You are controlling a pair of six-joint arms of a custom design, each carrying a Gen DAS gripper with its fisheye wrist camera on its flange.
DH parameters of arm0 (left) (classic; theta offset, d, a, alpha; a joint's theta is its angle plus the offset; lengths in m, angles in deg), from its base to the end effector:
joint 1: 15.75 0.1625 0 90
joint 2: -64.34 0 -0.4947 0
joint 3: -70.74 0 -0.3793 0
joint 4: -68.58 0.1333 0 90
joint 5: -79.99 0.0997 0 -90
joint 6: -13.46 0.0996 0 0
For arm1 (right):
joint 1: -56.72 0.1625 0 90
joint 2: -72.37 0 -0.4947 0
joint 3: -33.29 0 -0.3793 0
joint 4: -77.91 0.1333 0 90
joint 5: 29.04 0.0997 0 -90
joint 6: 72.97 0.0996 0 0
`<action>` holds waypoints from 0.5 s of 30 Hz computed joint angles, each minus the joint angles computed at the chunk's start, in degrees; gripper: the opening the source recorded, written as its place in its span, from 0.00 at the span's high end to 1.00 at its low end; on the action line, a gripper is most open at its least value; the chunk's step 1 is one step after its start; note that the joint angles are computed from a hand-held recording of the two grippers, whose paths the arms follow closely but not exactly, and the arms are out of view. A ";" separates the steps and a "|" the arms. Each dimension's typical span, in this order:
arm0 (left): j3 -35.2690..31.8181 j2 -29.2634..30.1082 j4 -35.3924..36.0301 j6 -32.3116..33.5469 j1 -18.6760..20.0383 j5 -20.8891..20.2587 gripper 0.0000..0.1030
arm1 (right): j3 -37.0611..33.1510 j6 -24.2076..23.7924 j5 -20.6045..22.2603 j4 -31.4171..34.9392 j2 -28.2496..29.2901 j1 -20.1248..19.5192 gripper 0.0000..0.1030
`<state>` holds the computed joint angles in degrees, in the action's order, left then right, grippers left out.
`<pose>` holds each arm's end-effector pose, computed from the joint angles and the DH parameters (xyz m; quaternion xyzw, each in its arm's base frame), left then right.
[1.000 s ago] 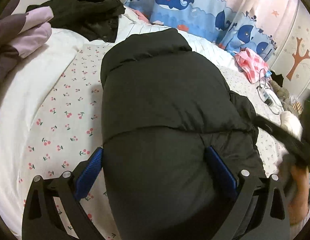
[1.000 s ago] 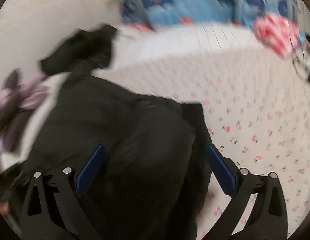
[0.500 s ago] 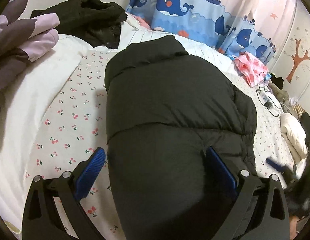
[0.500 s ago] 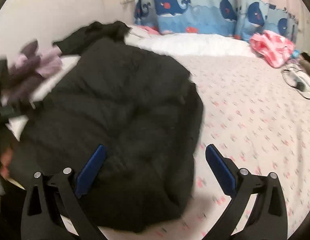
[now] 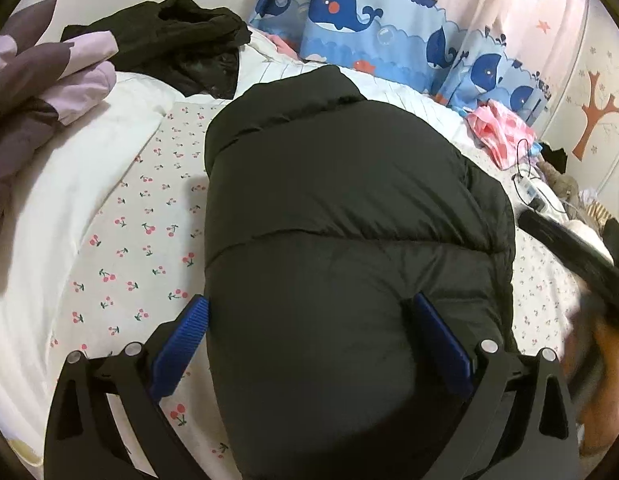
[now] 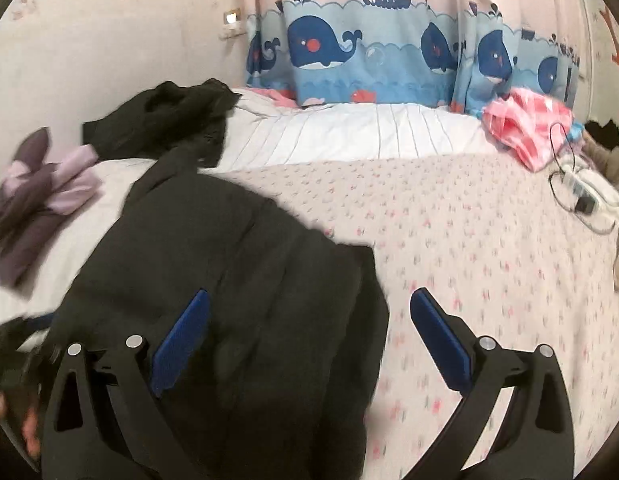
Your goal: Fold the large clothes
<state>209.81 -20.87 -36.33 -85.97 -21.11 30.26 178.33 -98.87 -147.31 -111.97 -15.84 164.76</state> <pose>-0.3119 -0.1693 0.2274 0.0833 0.8887 -0.3621 0.2686 0.1921 -0.3116 0.3434 0.2544 -0.8701 0.3394 0.2510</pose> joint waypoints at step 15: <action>-1.33 -2.01 8.78 -8.50 -3.67 1.79 0.07 | 6.41 3.10 3.10 4.74 -6.97 3.36 0.06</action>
